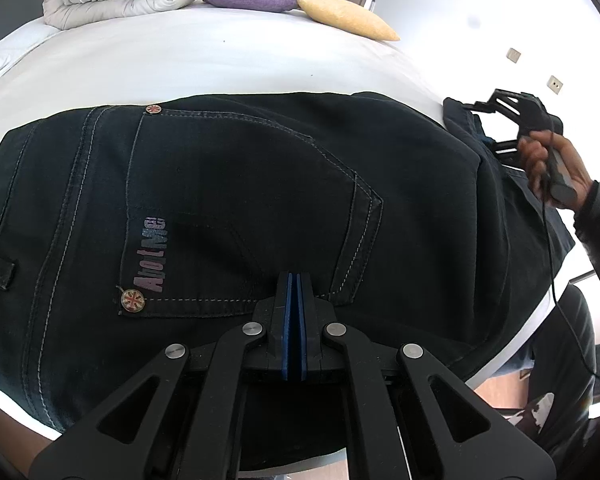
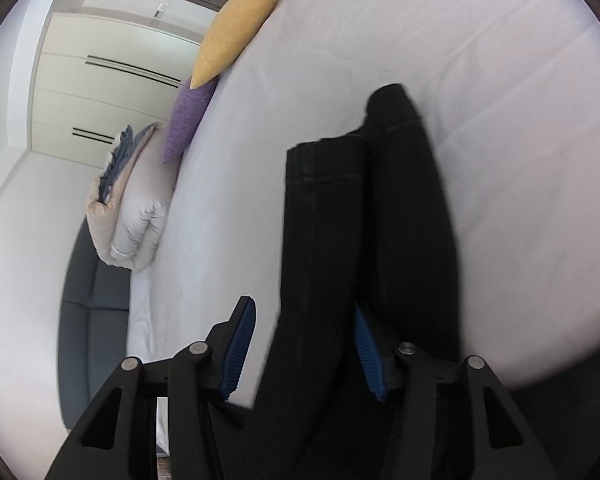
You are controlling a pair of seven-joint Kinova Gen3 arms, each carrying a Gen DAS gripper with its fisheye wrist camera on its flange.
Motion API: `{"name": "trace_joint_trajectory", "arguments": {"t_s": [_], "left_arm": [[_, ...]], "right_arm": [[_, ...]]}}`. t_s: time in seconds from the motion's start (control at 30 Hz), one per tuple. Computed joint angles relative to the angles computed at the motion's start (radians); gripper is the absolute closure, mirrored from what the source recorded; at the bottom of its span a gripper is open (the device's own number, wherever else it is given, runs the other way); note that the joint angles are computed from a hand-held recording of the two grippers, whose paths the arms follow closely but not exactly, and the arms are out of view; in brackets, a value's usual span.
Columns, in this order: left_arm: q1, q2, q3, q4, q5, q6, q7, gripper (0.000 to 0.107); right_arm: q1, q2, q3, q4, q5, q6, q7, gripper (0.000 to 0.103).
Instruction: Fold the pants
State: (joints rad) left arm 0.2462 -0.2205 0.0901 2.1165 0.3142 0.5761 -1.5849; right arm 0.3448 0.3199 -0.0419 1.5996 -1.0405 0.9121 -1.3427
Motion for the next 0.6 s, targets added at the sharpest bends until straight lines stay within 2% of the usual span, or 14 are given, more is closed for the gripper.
{"name": "trace_joint_trajectory", "arguments": {"t_s": [0.07, 0.13, 0.17, 0.27, 0.37, 0.47, 0.6], "left_arm": [[0.0, -0.001, 0.002, -0.002, -0.003, 0.002, 0.003, 0.106], [-0.001, -0.001, 0.004, -0.001, -0.005, 0.001, 0.006, 0.106], [-0.001, 0.0, 0.004, -0.002, -0.007, 0.001, 0.007, 0.106], [0.002, 0.004, 0.001, -0.002, -0.002, -0.005, 0.003, 0.106], [0.002, 0.006, 0.001, -0.002, -0.002, -0.009, 0.001, 0.106], [0.005, -0.001, -0.009, 0.003, 0.008, -0.009, -0.012, 0.106], [0.002, -0.015, -0.015, 0.005, 0.011, 0.002, -0.02, 0.106]], "right_arm": [[0.015, 0.028, -0.025, -0.013, -0.046, -0.025, 0.007, 0.053], [-0.008, 0.048, -0.01, -0.046, -0.044, -0.032, -0.014, 0.074], [-0.019, 0.053, 0.0, -0.066, -0.019, -0.026, -0.033, 0.097], [0.022, -0.003, -0.011, -0.042, 0.0, -0.047, 0.007, 0.098], [0.072, -0.09, 0.012, 0.03, -0.059, -0.058, 0.088, 0.098], [0.145, -0.208, 0.089, 0.143, -0.144, -0.012, 0.176, 0.098], [0.224, -0.362, 0.236, 0.306, -0.123, 0.07, 0.232, 0.099]]}}
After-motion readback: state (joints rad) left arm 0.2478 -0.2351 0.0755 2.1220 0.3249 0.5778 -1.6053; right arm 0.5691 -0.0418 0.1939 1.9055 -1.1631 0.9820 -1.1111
